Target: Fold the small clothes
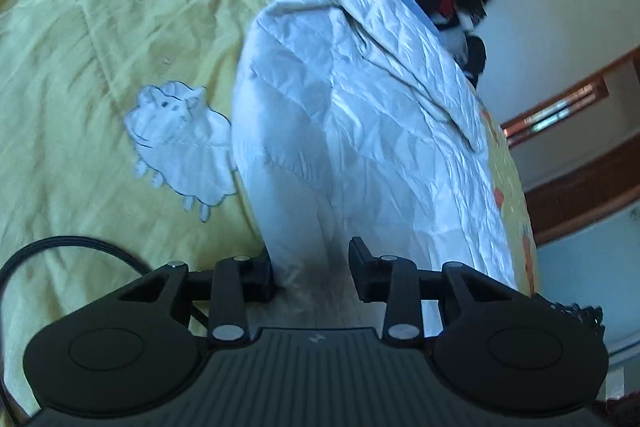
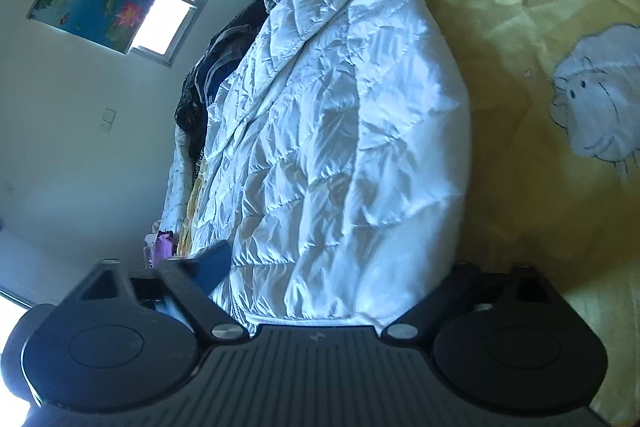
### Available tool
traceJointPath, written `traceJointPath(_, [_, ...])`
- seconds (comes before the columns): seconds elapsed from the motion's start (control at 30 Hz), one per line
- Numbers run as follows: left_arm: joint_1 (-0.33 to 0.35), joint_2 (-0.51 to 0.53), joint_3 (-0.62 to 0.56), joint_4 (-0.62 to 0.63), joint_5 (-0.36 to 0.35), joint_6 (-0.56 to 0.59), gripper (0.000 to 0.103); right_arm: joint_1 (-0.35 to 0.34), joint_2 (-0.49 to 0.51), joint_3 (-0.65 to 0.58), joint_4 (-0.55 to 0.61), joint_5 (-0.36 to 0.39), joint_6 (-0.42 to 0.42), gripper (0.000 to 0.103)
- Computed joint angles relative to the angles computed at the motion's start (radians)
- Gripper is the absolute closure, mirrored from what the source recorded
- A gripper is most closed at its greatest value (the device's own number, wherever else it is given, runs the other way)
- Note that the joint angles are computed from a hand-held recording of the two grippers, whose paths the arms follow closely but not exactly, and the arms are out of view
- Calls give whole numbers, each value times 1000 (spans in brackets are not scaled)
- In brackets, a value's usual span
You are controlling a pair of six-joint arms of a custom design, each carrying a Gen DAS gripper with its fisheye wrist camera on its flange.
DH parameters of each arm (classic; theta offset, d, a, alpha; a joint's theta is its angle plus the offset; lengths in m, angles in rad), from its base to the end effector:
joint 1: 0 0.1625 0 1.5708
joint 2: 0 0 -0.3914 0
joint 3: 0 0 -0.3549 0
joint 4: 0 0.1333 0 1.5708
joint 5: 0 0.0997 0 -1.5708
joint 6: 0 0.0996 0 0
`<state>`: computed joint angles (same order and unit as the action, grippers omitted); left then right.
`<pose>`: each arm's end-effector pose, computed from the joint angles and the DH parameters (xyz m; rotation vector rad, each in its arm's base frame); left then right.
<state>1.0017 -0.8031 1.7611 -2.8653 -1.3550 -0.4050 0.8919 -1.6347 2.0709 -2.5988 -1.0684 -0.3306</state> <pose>-0.1942 -0.5906 0.0949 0.1939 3.0428 -0.6121 -0.1278 -0.4470 0.3863 0.2680 2.7809 -1.0888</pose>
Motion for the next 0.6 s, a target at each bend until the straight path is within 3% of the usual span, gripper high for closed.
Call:
traceJointPath(0.07, [18, -1, -14, 31, -67, 6, 65, -25, -3, 2, 24, 37, 5, 45])
traceJointPath(0.13, [29, 3, -13, 31, -118, 13, 51, -52, 1, 3, 56, 79, 9, 53])
traceJointPath(0.2, [22, 0, 4, 6, -120, 23, 48, -70, 4, 13, 51, 110, 16, 62])
traceJointPath(0.27, [13, -2, 14, -6, -104, 23, 50, -86, 13, 17, 43, 138, 42, 76])
traceJointPath(0.3, [8, -2, 18, -11, -91, 23, 55, -95, 18, 22, 33, 160, 49, 81])
traceJointPath(0.33, [-2, -2, 21, -9, -67, 22, 82, -103, 19, 35, 5, 180, 59, 85])
traceJointPath(0.37, [-10, -3, 16, 19, -40, 21, 89, -109, 16, 48, -23, 196, 64, 86])
traceJointPath(0.6, [-44, -45, 73, -14, 12, 66, 98, -102, -61, 110, -68, 249, -13, 89])
